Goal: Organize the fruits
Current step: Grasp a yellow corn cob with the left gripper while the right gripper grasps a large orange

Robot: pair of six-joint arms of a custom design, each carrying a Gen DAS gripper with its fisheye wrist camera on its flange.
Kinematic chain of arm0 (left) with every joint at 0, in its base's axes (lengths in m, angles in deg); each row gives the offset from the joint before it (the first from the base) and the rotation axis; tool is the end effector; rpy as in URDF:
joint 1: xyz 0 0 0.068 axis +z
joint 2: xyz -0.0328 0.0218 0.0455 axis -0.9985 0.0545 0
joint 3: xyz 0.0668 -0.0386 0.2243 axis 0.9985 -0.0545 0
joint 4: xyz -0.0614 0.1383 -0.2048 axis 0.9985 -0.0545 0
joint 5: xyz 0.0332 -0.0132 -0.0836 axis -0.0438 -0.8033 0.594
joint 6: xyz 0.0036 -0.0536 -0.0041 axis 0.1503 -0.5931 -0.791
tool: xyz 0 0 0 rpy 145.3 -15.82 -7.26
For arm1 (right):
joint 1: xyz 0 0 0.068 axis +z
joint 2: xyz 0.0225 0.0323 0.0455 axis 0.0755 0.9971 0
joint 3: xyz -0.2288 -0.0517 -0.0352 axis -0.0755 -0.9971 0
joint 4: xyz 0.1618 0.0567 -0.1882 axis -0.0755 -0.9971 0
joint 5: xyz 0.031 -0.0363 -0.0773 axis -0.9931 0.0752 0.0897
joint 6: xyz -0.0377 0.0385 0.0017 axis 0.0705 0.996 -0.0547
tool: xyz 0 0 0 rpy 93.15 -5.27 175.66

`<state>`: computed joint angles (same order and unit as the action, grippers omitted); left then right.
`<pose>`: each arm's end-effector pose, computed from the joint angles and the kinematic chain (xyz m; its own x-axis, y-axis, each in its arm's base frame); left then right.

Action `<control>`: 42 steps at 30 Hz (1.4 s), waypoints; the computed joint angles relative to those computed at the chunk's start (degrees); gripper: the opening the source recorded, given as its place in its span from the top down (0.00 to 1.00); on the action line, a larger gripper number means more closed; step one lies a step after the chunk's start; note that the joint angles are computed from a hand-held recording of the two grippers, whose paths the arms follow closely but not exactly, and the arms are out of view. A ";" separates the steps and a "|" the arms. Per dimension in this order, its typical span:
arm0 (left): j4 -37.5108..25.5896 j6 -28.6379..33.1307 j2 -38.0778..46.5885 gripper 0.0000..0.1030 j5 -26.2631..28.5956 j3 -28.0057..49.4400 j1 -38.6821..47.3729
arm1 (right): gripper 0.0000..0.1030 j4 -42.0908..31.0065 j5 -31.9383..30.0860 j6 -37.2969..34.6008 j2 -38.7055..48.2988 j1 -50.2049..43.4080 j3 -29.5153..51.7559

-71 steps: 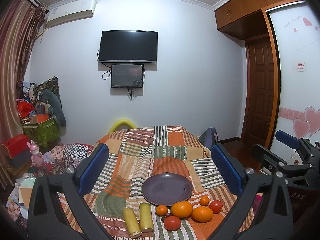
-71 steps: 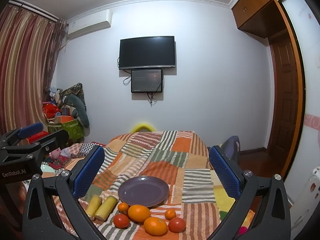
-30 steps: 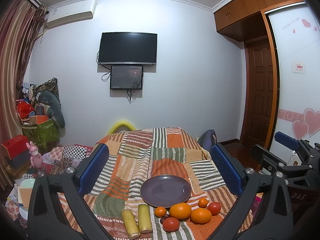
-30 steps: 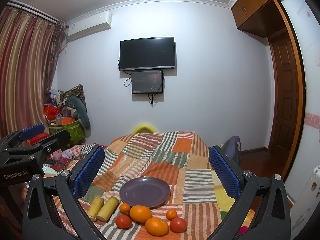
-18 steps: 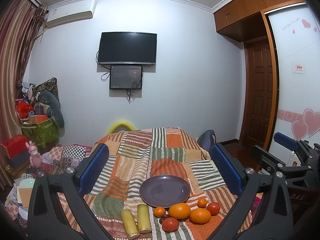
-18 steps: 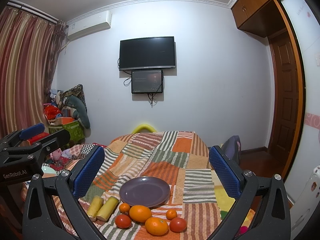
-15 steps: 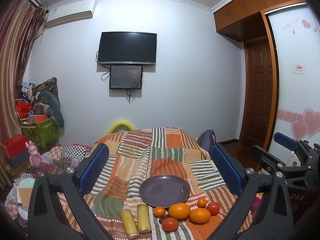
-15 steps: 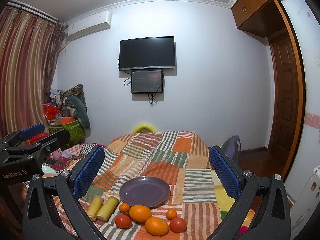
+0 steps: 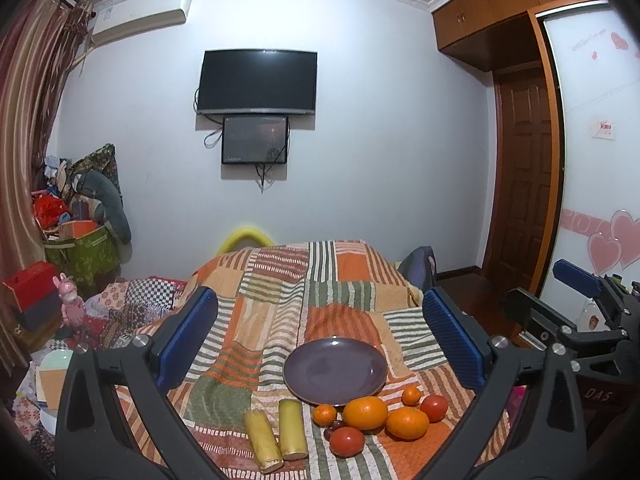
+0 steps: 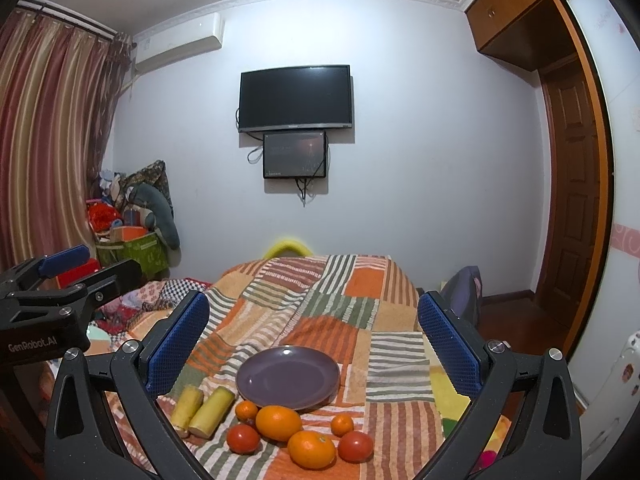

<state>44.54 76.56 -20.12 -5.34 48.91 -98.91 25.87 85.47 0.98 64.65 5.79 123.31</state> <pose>0.2499 -0.0565 0.3403 -0.2223 0.0321 -0.9744 0.2903 0.9563 -0.0348 0.2422 0.0070 0.3171 -0.1850 0.0146 -0.9826 -0.0456 0.9987 0.0234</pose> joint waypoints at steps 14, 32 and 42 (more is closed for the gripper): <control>-4.66 0.92 17.69 0.00 3.64 8.44 6.28 | 0.00 -4.32 -3.97 -1.58 15.17 -4.53 5.66; -18.57 7.88 48.14 0.22 8.15 25.73 14.10 | 0.05 -17.22 -10.26 -6.88 30.91 -9.62 13.04; -22.20 9.19 53.26 0.30 7.15 28.17 13.23 | 0.21 -20.14 -13.78 -7.63 36.50 -7.76 15.24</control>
<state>22.34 85.75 33.14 1.81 77.08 -85.68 5.73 71.69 -6.65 101.15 -1.97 138.55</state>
